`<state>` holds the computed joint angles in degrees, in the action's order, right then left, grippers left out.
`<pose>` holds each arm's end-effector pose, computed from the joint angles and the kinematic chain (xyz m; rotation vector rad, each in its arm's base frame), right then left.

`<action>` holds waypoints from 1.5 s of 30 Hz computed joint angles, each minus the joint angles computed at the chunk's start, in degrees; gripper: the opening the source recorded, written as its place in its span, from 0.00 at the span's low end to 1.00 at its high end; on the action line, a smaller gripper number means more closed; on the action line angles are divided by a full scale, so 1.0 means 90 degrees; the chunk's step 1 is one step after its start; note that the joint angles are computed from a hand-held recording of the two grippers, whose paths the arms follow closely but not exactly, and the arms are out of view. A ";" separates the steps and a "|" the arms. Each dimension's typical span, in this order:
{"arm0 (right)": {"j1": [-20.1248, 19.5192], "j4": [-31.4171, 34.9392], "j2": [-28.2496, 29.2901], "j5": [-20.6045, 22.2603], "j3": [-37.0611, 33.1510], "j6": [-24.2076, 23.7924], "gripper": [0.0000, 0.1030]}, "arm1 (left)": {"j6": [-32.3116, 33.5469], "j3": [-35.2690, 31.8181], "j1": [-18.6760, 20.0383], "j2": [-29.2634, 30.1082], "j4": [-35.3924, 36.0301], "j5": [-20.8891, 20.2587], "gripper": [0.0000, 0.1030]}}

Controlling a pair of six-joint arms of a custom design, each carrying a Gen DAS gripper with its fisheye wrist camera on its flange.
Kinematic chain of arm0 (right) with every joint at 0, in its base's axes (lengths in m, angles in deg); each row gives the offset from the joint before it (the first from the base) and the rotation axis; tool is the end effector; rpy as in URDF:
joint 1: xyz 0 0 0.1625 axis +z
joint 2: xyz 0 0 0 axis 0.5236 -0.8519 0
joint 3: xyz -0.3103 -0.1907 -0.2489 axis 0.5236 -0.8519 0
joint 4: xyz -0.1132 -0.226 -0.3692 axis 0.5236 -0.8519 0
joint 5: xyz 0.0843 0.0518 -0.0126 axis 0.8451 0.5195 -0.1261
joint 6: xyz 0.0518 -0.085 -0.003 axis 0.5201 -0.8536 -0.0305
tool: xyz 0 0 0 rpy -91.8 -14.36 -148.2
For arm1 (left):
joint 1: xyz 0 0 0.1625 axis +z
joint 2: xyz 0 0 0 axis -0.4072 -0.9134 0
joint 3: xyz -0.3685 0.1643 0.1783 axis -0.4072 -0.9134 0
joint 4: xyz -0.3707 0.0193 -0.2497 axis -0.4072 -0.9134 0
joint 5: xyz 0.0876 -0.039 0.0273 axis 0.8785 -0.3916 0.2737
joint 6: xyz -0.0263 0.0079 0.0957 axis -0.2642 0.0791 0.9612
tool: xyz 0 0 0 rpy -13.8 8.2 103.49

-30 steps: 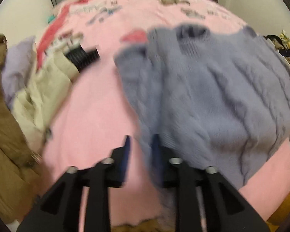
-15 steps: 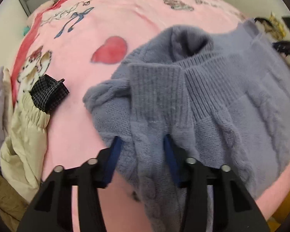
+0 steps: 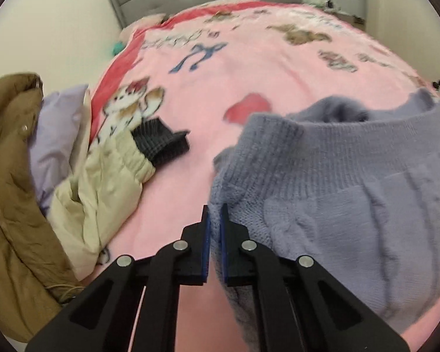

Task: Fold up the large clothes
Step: 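Grasp the cardigan fold edge with both tools and lift it, then fold the lifted ribbed edge over the cardigan with both tools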

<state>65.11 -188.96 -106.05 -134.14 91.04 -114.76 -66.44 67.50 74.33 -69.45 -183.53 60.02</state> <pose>0.1314 -0.5534 0.2692 0.5193 -2.2314 0.4284 -0.0975 -0.4637 0.3012 0.3233 2.0702 -0.5447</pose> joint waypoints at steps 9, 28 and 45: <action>-0.0267 0.0009 0.0629 -0.0252 -0.0223 0.0466 0.26 | -0.0209 -0.0161 0.0452 0.0378 -0.0063 -0.0124 0.23; -0.0041 0.1448 0.0940 0.0197 -0.1075 0.0286 0.67 | 0.2626 -0.0993 0.0512 0.0960 -0.0584 -0.0913 0.80; 0.0272 -0.1611 0.0866 0.0210 -0.0920 -0.1019 0.14 | 0.2536 -0.0090 -0.0319 0.1164 -0.3302 0.1506 0.12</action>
